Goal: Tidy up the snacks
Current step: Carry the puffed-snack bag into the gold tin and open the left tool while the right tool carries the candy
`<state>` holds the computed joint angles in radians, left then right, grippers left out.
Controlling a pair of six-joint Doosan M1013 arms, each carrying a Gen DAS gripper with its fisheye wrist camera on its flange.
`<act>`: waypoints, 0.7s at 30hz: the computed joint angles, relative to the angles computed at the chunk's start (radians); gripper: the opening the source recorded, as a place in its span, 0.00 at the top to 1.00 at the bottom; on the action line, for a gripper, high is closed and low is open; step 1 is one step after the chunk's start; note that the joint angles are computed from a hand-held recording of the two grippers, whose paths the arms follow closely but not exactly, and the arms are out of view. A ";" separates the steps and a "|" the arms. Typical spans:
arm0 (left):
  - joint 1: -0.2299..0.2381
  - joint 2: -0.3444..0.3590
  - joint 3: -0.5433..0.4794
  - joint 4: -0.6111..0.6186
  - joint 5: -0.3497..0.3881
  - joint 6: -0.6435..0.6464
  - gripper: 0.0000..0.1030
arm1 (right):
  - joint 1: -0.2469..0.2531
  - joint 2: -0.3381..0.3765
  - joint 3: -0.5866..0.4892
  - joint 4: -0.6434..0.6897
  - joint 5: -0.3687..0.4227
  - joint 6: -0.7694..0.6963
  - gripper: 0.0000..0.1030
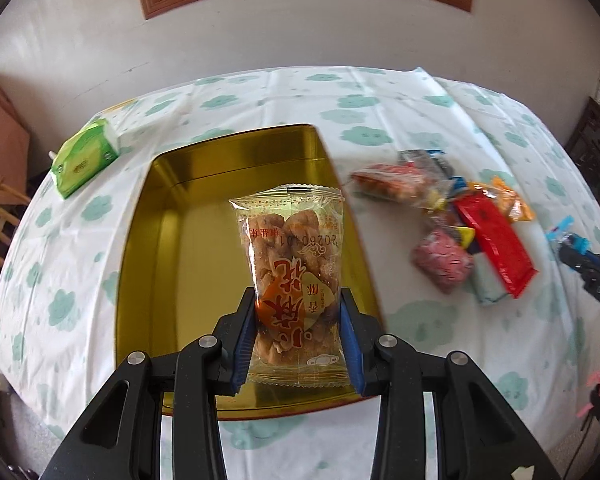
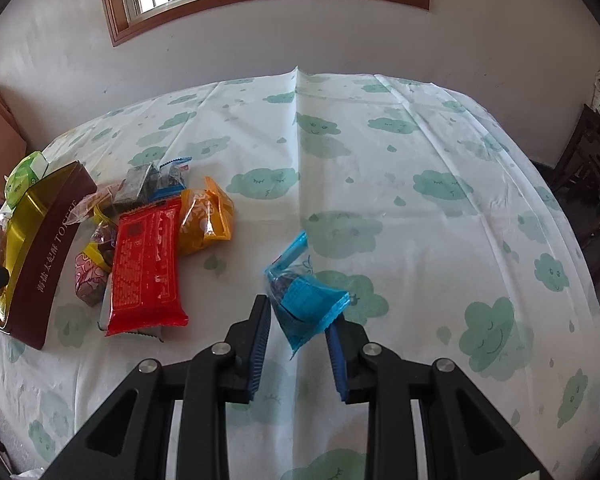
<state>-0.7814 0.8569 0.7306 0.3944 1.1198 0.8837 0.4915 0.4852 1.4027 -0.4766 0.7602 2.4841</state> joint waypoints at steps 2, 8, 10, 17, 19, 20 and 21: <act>0.007 -0.003 0.012 0.010 0.011 -0.016 0.66 | 0.002 -0.003 -0.003 -0.009 0.003 0.006 0.73; 0.023 -0.012 0.044 0.020 0.022 -0.035 0.66 | 0.017 -0.003 -0.025 -0.028 0.012 0.007 0.73; 0.028 -0.016 0.055 0.016 0.022 -0.036 0.66 | 0.024 0.001 -0.039 -0.028 0.015 -0.007 0.73; 0.040 -0.020 0.075 0.018 0.040 -0.037 0.66 | 0.050 0.024 -0.101 0.016 0.002 -0.081 0.73; 0.043 -0.024 0.085 0.019 0.041 -0.038 0.66 | 0.060 0.036 -0.126 0.026 0.002 -0.110 0.73; 0.045 -0.026 0.091 0.018 0.039 -0.038 0.66 | 0.065 0.042 -0.139 0.031 0.003 -0.122 0.73; 0.046 -0.028 0.096 0.019 0.038 -0.041 0.66 | 0.069 0.049 -0.152 0.042 0.002 -0.138 0.73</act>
<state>-0.7351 0.8290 0.8265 0.4133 1.1577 0.8426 0.5601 0.5341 1.2511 -0.4341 0.7624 2.3458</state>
